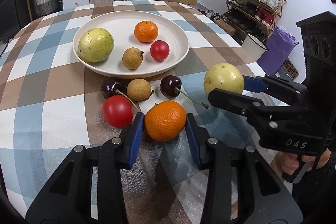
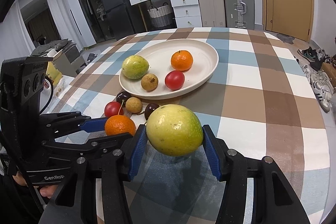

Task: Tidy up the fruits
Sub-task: 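Lift the pomelo with the right tool while the left tool grasps the tangerine, then carry the tangerine with the left tool while the right tool carries the pomelo over the plate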

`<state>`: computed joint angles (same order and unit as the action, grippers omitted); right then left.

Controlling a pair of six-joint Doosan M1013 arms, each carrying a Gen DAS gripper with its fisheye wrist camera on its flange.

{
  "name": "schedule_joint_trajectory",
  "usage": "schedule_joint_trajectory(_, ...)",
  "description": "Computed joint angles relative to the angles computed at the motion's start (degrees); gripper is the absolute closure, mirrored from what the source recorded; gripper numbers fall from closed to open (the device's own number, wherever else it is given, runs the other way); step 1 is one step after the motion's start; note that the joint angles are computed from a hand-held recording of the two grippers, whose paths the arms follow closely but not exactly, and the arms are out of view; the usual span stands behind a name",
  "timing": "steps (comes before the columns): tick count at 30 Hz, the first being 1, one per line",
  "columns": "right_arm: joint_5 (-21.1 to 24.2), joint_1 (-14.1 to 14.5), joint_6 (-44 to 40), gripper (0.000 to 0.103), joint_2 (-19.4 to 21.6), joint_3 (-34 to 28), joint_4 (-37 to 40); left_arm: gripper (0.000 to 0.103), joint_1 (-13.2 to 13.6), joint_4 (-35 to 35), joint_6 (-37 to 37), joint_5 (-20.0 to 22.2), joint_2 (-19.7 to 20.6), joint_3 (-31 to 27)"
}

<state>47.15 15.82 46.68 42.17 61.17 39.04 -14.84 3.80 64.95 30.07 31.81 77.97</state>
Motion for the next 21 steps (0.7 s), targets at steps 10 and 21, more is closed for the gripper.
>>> schedule_joint_trajectory(10,-0.31,-0.46,-0.89,0.049,-0.72,0.55,1.70,0.066,0.02,0.08,0.12,-2.71,-1.77,1.61)
schedule_joint_trajectory(21,0.61,-0.97,-2.00,0.049,-1.04,-1.62,4.96,0.066,0.55,3.79,-3.80,-4.28,-3.75,2.09)
